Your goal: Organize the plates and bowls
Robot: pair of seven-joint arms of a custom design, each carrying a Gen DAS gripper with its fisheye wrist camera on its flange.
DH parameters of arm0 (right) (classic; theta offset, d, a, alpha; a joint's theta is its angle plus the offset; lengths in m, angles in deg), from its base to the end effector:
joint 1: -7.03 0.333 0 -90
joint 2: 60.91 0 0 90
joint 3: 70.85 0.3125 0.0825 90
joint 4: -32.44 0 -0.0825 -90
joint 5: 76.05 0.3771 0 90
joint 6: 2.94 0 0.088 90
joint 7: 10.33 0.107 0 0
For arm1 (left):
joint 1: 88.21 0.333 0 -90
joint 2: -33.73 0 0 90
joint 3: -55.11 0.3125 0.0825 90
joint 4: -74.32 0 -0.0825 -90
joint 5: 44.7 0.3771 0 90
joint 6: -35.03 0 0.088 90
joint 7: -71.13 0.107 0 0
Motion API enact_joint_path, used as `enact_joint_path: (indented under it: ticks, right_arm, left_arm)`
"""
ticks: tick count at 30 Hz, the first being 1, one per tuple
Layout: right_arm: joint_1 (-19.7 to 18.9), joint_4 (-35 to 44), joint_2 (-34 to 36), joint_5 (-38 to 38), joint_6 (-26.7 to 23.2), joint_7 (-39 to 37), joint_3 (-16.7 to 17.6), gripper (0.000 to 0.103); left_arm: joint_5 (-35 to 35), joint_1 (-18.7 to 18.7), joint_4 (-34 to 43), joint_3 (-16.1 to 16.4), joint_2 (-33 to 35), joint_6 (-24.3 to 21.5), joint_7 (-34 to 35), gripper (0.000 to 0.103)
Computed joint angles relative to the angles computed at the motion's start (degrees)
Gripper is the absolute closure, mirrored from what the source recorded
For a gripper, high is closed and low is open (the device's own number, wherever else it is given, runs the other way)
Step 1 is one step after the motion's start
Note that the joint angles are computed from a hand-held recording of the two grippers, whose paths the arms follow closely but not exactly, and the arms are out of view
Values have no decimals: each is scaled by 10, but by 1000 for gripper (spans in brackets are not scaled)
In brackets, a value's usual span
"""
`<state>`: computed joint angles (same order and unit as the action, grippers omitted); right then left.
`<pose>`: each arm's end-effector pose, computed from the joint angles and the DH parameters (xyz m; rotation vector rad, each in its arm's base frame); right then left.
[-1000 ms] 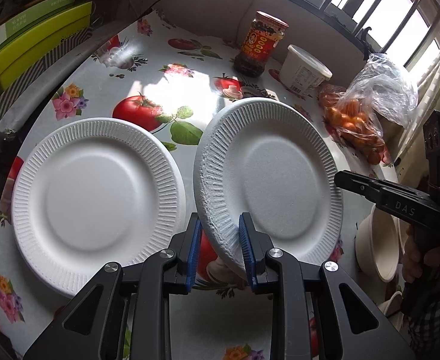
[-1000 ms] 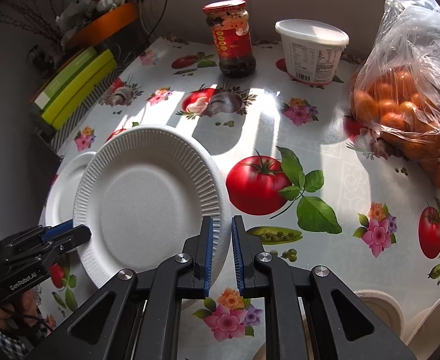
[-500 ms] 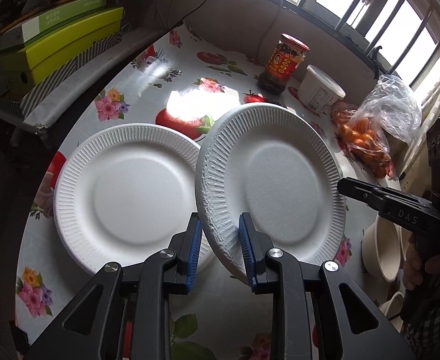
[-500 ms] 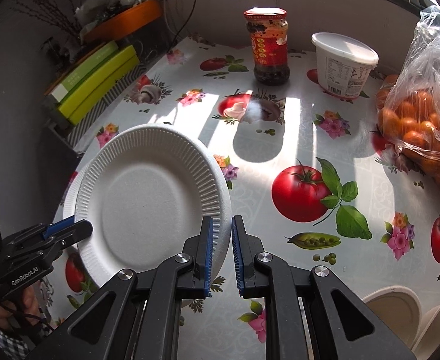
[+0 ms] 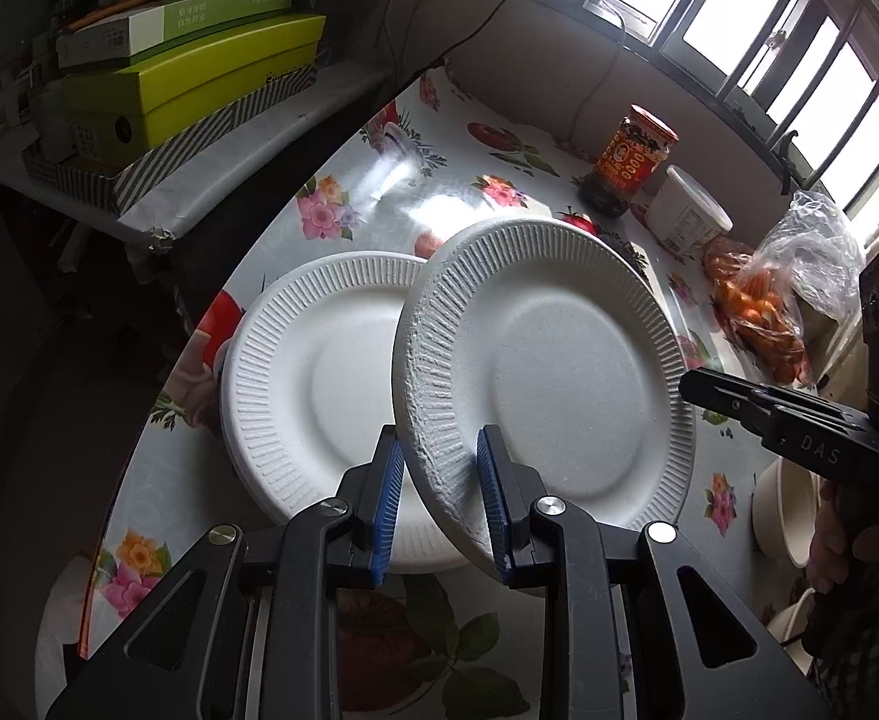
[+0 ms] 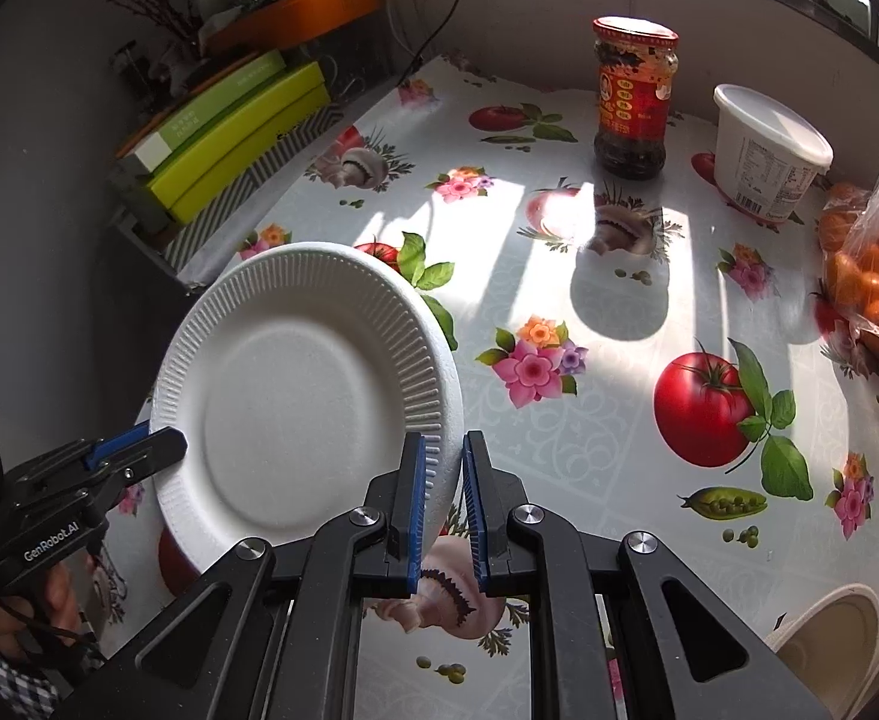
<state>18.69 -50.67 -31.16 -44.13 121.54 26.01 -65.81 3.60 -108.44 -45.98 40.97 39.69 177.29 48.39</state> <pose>0.6836 0.2140 0.4132 -2.4500 0.8037 0.0812 0.4788 -0.3282 0.4009 -2.4631 1.0522 -0.7064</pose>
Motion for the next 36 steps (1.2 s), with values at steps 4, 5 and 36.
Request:
enact_joint_path:
  ticks: [4,5,36]
  right_arm:
    - [9,-7,-2,-2,1,2,4,90]
    - [12,-7,-2,-3,0,3,5,90]
    - [58,7,33,-40,20,46,10,90]
  left_arm:
    - [-3,3,-24,1,-18,-3,-11,77]
    - [-5,5,-30,0,-22,-4,-12,77]
    - [-36,41,-98,1,-52,20,-10,77]
